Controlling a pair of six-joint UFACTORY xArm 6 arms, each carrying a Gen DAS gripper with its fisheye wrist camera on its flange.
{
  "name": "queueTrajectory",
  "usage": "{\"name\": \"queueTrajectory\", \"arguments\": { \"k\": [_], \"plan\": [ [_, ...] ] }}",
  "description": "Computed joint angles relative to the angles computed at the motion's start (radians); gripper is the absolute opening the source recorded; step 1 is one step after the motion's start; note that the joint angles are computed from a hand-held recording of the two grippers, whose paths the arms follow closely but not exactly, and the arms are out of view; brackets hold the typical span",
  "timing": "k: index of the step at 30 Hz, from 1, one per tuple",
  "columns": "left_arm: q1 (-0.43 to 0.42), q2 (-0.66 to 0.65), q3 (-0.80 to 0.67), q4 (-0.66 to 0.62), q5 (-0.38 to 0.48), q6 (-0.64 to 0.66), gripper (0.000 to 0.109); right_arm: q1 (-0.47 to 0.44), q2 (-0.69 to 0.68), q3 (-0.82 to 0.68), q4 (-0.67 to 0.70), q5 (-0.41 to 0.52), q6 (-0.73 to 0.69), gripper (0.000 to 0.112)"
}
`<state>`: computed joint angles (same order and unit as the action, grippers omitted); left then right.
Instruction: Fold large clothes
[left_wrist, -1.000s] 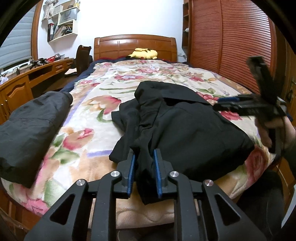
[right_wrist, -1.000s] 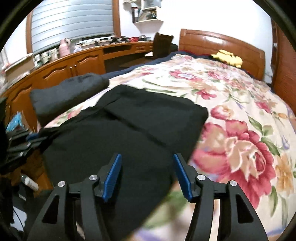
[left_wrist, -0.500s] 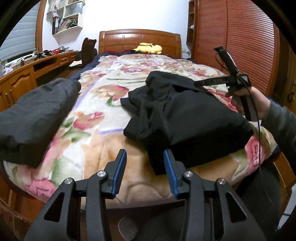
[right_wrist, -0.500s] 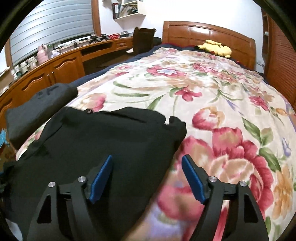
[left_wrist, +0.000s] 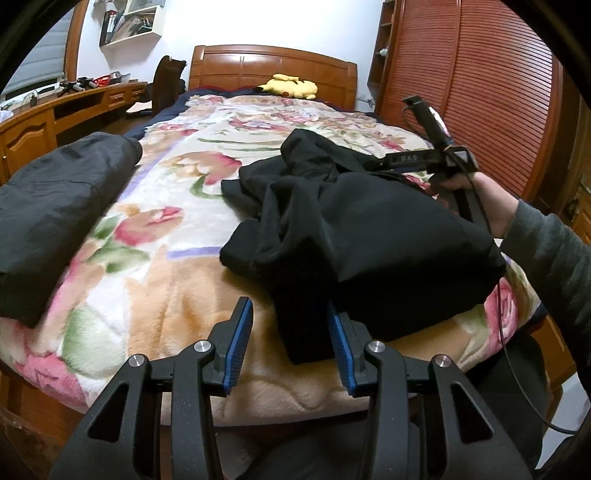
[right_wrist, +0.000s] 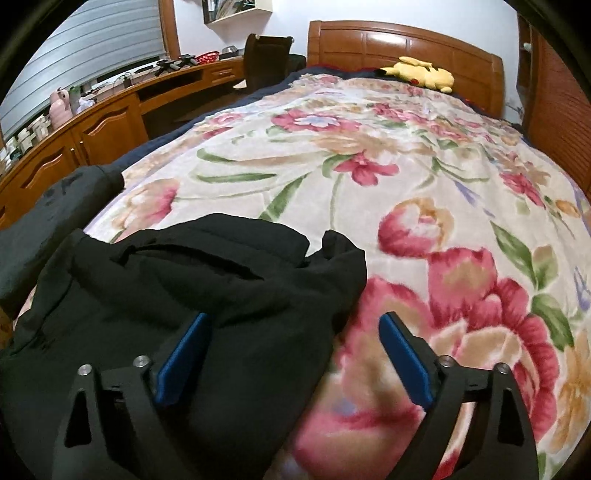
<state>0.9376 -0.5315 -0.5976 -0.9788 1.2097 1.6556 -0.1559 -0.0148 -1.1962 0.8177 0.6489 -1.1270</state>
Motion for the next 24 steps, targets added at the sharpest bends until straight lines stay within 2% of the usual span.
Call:
{"name": "queueTrajectory", "arguments": {
  "k": [9, 11, 12, 15, 18, 23, 24],
  "plan": [
    [-0.035, 0.006, 0.000, -0.006, -0.015, -0.006, 0.041, -0.044, 0.114, -0.141, 0.015, 0.208, 0.070, 0.100],
    [-0.025, 0.027, -0.017, 0.001, 0.029, -0.001, 0.027, -0.051, 0.133, -0.162, 0.025, 0.243, 0.070, 0.097],
    [-0.023, 0.036, -0.025, 0.010, 0.048, -0.004, 0.025, -0.054, 0.142, -0.173, 0.031, 0.266, 0.071, 0.095],
    [-0.021, 0.034, -0.024, 0.015, 0.061, 0.003, 0.018, -0.063, 0.159, -0.193, 0.048, 0.307, 0.070, 0.088],
    [-0.022, 0.028, -0.025, 0.014, 0.069, 0.003, 0.012, -0.072, 0.158, -0.197, 0.061, 0.329, 0.064, 0.074],
    [0.016, 0.027, -0.046, -0.023, 0.115, 0.023, 0.006, -0.071, 0.096, -0.138, 0.084, 0.286, 0.011, 0.037],
    [0.021, 0.028, -0.051, -0.031, 0.120, 0.026, 0.006, -0.072, 0.078, -0.123, 0.092, 0.277, -0.003, 0.035]
  ]
}}
